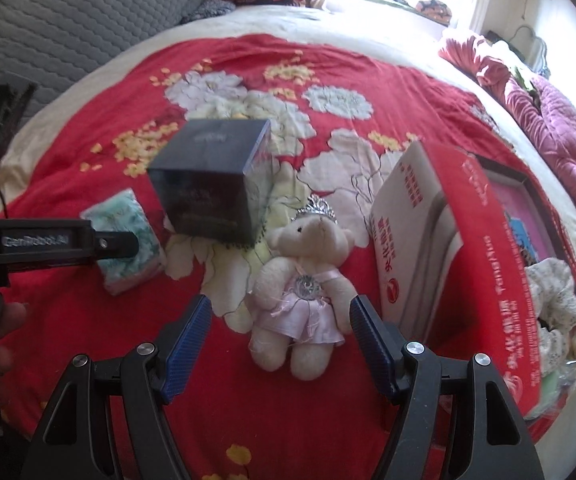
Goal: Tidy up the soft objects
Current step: 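Grasp the tissue packet with the left tool while the right grasps the tiara bear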
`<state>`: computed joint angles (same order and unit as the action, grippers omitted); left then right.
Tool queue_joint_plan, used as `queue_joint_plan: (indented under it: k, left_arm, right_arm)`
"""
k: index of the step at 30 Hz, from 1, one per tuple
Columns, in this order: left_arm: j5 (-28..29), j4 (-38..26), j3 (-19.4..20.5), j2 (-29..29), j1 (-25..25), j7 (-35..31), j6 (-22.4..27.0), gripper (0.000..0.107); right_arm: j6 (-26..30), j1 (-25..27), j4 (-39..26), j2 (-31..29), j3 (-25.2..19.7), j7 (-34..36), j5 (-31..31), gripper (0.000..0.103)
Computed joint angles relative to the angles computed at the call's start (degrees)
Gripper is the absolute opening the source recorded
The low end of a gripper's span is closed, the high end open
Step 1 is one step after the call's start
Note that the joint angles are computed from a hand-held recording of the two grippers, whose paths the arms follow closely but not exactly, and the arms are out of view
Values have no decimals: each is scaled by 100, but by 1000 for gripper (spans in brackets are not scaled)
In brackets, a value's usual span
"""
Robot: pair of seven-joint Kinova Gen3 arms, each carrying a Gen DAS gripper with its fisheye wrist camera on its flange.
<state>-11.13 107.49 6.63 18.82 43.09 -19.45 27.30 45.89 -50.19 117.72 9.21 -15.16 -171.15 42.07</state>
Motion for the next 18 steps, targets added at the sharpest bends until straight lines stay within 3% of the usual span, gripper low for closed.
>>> queue_joint_plan:
  k: [7, 9, 11, 14, 16, 18]
  left_arm:
    - [-13, 8, -93, 98, 10, 11, -299, 57]
    - [87, 80, -40, 102, -83, -92, -499, 40]
    - [294, 160, 74, 108, -242, -304, -735, 36]
    - [229, 108, -107, 123, -36, -351, -714, 33]
    - [176, 122, -213, 95, 81, -312, -741, 31]
    - [58, 111, -321, 33, 234, -235, -687, 29]
  right_arm:
    - [74, -80, -186, 419, 168, -89, 124, 73]
    - [131, -120, -252, 528, 231, -113, 137, 72]
    - [141, -144, -281, 580, 297, -167, 144, 70]
    - [239, -134, -344, 669, 378, -188, 84, 54]
    - [229, -113, -308, 643, 431, -257, 89, 34]
    - [10, -16, -155, 481, 455, -343, 111, 31]
